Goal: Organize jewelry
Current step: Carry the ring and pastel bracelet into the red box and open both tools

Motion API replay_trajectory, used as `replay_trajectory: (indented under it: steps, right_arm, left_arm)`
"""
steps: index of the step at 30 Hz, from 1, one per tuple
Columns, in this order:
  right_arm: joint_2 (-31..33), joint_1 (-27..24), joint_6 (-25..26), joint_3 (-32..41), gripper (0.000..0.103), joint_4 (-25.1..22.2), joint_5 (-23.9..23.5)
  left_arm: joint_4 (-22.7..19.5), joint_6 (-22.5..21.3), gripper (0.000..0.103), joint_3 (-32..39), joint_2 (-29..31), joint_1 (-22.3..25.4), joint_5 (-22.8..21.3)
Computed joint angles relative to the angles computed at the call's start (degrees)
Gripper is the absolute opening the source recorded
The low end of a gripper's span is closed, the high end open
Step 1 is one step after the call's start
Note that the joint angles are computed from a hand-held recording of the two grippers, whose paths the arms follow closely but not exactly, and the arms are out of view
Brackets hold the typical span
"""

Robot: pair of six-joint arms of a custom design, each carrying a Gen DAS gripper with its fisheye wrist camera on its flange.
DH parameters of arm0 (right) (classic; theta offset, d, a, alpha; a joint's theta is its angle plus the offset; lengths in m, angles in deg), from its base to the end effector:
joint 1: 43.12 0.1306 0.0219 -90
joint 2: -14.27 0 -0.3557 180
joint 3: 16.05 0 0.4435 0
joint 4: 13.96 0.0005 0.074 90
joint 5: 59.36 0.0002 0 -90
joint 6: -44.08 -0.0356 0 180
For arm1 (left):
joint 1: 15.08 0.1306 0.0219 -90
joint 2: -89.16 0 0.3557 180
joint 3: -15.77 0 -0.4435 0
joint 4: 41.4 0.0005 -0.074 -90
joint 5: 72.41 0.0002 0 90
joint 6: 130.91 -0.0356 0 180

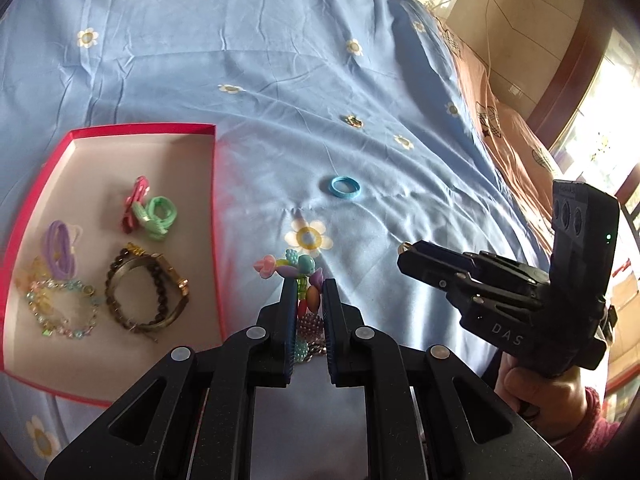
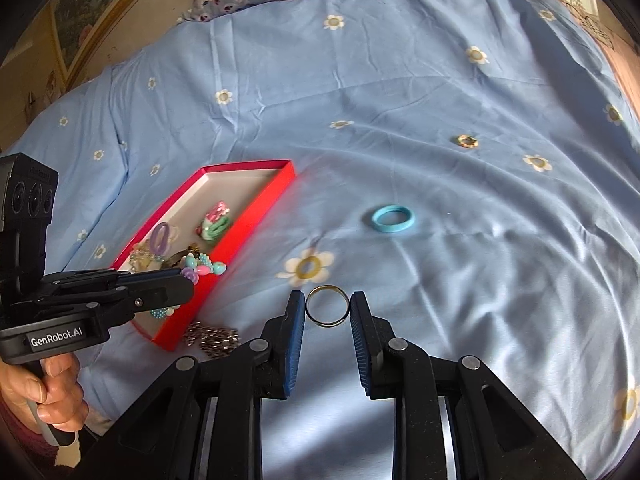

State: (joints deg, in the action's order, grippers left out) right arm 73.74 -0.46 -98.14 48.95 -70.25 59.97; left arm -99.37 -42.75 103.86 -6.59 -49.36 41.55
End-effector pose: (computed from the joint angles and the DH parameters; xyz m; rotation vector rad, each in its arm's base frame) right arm 0.2688 0.2233 0.3982 0.4073 2.2842 0.1977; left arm 0.3973 -0.2889 0.4278 0.9589 2.3748 -0.7516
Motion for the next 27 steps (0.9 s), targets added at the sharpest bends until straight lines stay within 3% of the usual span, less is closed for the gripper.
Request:
replay_trajectory:
  steps: [27]
  right_arm:
    - [9.8,2.7,6.1,7.0,0.023,5.0,-5.0]
  left_arm:
    - [1.4,2.9,0.010,-5.3,-6.6,10.4,0.8]
